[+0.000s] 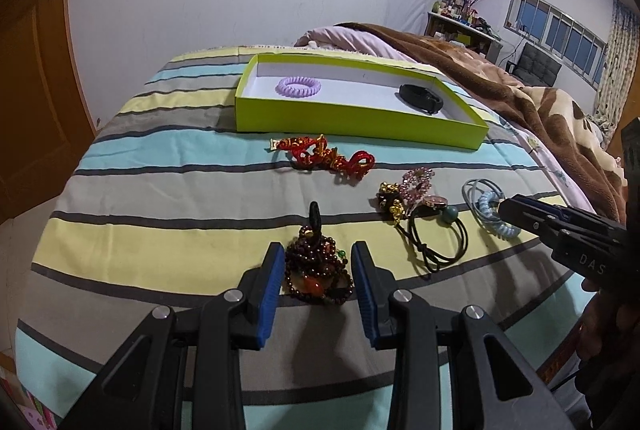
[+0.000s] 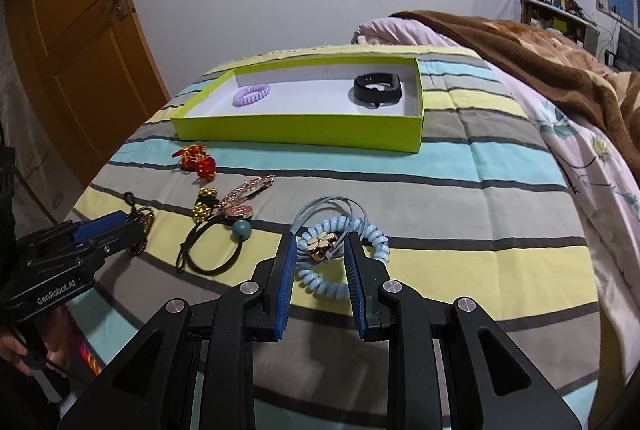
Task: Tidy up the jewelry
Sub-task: 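Grasp white flower clip with right tool while left tool grasps brown beaded tassel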
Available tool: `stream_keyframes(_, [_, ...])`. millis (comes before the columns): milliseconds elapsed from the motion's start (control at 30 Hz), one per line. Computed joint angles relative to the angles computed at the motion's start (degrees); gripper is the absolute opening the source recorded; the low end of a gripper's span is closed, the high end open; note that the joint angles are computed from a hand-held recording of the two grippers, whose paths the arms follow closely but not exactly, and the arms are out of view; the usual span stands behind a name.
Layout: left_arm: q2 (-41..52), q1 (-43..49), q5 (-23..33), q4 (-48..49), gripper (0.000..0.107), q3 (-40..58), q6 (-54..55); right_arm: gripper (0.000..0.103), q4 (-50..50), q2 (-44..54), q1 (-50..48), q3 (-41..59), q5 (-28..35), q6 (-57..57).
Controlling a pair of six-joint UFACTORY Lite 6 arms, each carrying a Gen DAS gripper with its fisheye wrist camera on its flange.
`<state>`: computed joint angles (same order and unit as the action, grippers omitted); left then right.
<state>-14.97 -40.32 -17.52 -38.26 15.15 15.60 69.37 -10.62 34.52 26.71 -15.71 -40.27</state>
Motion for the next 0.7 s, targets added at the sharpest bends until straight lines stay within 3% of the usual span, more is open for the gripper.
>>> stream_keyframes(133, [1.4,0.9,-0.5,3.1,0.036,0.4,-2.7,0.025,-4.1,2.2,-1.7,1.3,1.5,4.7])
stream_keyframes(267, [2.3,0.2,-1.1,0.2,0.035,0.9,0.0,0.024,-1.3,2.5,-1.5,1.9,1.2,2.3])
stream_keyframes(333, [2.2,0.0,-1.4,-0.8,0.032,0.9,1.0,0.017,0.5,2.4,-0.8,1.9,0.8,0.8])
stream_keyframes(600, [0.3,-1.0,-1.8,-2.7,0.021,0.0,2.9,0.016,1.0,0.2,0.1,0.7,-0.2,0.9])
stream_keyframes(700, [-2.0,-0.7,-1.1,-2.3,0.0,-0.8,3.1,0.016,4.3,-1.8,0.7,0.1,-0.8,-2.2])
